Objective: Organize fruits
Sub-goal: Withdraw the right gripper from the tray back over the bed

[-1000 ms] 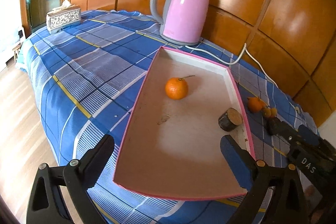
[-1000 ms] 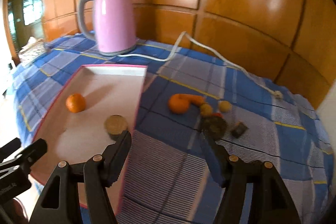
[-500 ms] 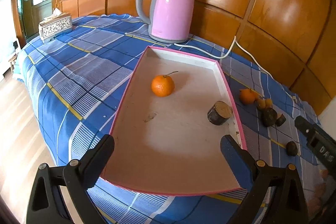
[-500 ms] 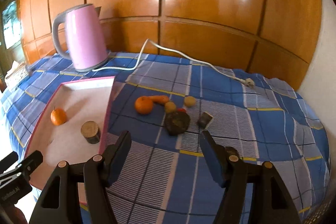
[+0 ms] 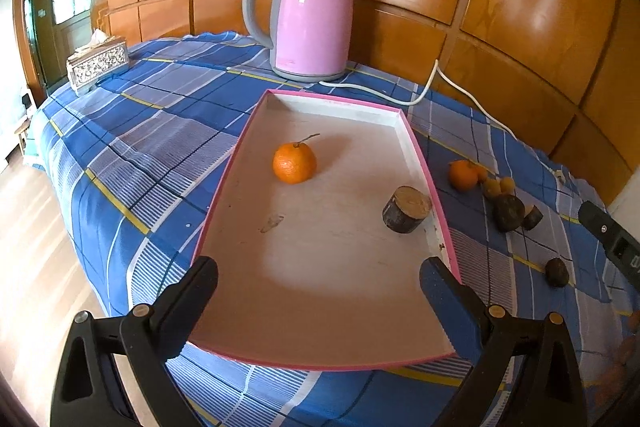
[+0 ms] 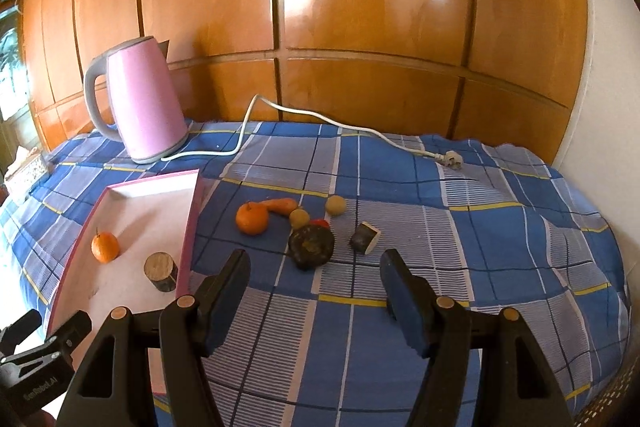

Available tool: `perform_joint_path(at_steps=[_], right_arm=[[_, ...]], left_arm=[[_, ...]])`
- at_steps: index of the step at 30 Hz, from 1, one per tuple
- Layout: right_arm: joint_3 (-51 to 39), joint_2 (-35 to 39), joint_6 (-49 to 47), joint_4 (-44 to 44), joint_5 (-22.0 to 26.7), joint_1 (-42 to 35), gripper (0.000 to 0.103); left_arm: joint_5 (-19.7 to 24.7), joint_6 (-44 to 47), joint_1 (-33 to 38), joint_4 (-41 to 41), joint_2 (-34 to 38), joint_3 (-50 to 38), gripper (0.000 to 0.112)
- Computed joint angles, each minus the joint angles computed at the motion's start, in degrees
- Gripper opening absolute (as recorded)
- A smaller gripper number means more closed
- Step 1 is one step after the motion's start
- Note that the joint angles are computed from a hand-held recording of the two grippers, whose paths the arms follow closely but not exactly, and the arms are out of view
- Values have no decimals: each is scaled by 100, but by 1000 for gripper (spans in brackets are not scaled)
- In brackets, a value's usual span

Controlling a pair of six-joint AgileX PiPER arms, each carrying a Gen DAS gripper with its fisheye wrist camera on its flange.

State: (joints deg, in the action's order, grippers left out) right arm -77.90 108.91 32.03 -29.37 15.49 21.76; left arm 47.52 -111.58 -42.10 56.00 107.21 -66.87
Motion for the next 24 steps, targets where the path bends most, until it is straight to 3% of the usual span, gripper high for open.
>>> perform_joint_path(at_steps=[24], right_arm=[[174,-144,-256,430,-253,-426,68]], left_arm=[[219,690,-131,-217,329,-626,102]])
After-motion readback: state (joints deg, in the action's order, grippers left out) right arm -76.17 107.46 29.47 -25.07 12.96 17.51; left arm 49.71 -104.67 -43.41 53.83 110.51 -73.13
